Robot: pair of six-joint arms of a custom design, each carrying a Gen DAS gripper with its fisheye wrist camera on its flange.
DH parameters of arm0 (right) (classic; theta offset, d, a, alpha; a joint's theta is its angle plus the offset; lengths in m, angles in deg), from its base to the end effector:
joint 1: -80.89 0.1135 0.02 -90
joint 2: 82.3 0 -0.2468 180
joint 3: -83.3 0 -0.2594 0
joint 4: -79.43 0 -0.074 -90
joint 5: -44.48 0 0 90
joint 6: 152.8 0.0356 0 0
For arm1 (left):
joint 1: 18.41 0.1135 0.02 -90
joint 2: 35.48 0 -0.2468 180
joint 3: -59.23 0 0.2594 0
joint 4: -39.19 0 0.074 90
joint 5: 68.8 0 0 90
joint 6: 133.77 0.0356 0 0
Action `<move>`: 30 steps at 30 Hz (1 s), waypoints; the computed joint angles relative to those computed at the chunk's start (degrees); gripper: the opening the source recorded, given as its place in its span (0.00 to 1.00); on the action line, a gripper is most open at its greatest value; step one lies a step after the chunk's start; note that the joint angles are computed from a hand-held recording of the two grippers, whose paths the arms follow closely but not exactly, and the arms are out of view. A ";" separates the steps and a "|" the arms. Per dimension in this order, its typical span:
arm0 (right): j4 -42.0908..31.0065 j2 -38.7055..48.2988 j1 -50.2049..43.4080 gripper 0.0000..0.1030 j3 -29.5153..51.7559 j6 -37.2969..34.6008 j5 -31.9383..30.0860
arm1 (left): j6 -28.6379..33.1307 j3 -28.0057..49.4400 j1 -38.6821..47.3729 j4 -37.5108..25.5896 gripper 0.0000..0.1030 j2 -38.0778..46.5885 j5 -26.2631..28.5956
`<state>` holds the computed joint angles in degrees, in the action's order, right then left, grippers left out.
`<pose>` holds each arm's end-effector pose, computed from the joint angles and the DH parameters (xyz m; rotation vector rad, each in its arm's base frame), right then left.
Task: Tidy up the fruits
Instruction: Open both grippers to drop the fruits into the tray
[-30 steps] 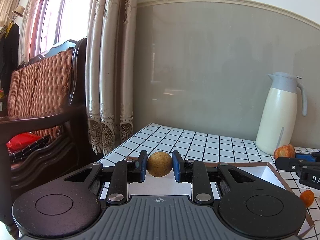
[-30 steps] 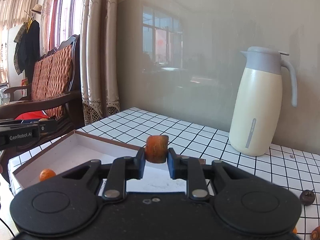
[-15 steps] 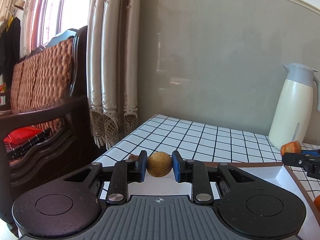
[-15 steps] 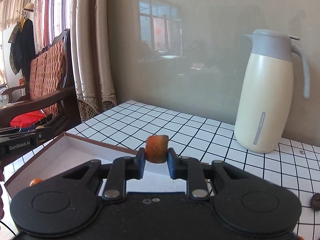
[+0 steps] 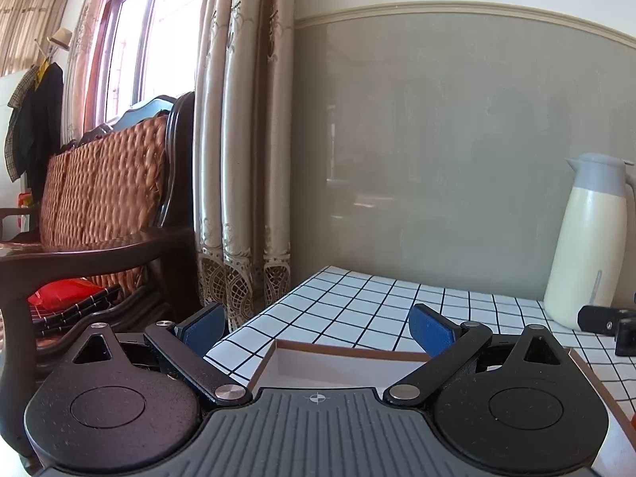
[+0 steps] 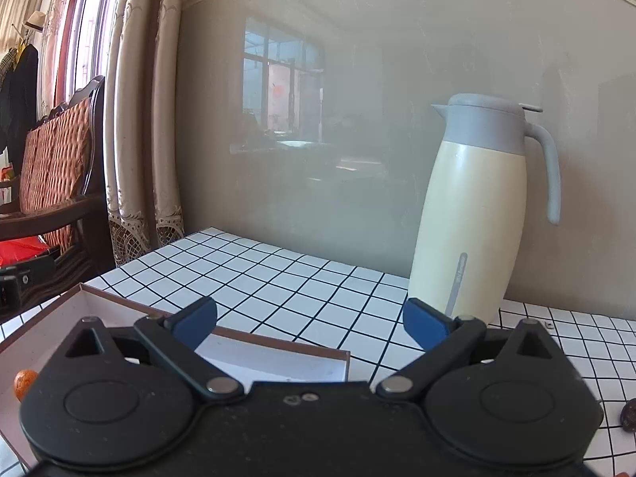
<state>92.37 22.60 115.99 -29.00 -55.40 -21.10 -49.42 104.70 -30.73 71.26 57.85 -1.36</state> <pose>0.3252 0.2105 0.1514 -0.2006 1.9444 0.0630 0.3070 -0.0531 0.1385 -0.1670 1.8195 0.1425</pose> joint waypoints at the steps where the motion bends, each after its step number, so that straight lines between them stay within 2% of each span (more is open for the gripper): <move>1: 0.44 -0.27 0.05 0.92 -0.48 -0.13 0.09 | -0.25 -0.31 -0.03 -0.20 0.96 -0.32 0.03; 5: 2.39 -2.19 0.87 0.92 -3.23 -0.12 1.44 | -0.73 -2.10 -1.11 0.08 1.00 -2.17 -1.07; 13: 3.73 -8.37 3.36 0.94 -10.10 -0.53 4.94 | 0.86 -7.48 -5.45 -0.26 1.00 -8.13 -3.17; 23: 5.46 -16.89 7.57 0.94 -20.05 -2.30 8.19 | -2.27 -16.01 -10.67 -2.06 1.00 -19.04 -7.35; 30: 7.20 -25.86 12.02 0.94 -28.31 -4.55 12.64 | -2.86 -19.74 -14.60 -7.37 1.00 -26.38 -9.05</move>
